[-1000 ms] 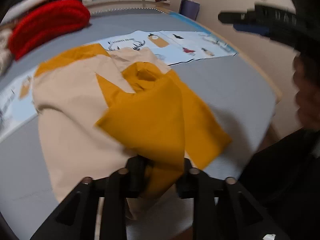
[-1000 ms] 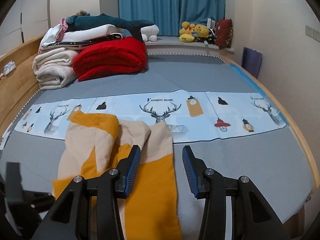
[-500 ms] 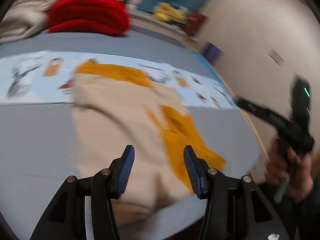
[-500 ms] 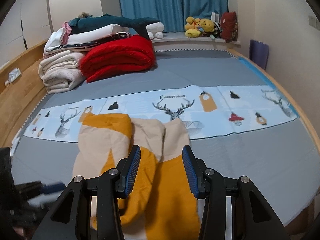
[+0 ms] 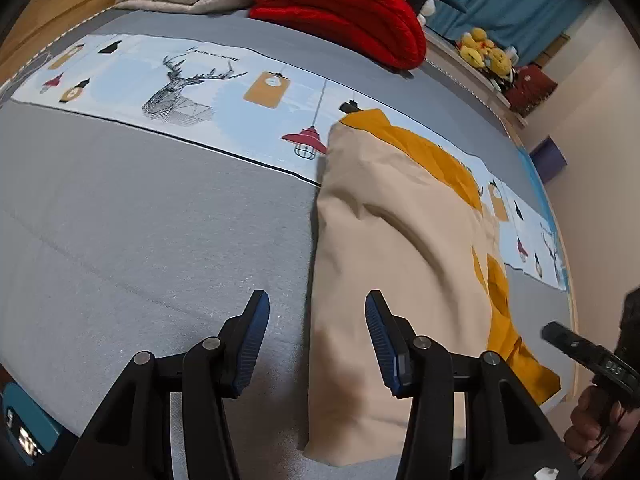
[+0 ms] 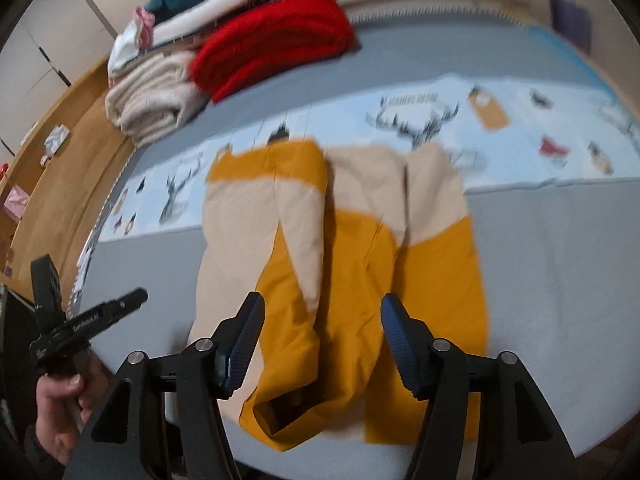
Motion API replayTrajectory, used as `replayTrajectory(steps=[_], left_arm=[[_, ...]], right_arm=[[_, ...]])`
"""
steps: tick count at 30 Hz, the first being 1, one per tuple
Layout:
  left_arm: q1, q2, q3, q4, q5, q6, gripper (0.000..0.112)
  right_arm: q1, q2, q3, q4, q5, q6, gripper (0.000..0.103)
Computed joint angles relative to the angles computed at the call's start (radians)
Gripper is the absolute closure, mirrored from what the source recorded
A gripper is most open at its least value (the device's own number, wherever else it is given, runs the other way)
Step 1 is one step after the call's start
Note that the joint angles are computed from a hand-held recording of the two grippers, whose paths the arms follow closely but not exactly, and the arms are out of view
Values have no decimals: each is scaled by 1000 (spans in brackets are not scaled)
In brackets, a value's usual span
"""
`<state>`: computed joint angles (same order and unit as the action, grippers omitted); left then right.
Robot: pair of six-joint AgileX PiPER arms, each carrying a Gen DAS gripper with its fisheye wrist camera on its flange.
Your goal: Fold large clothes
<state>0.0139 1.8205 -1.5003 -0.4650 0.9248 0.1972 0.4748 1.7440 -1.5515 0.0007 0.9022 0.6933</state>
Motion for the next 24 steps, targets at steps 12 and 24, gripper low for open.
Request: replayTrajectory(steps=[12, 24], left_arm=[[6, 8, -2, 26, -15, 18, 67], [-48, -28, 33, -65, -51, 139, 67]], right_arm=[[27, 200, -172, 91, 179, -141, 92], [-106, -288, 291, -36, -44, 28, 98]])
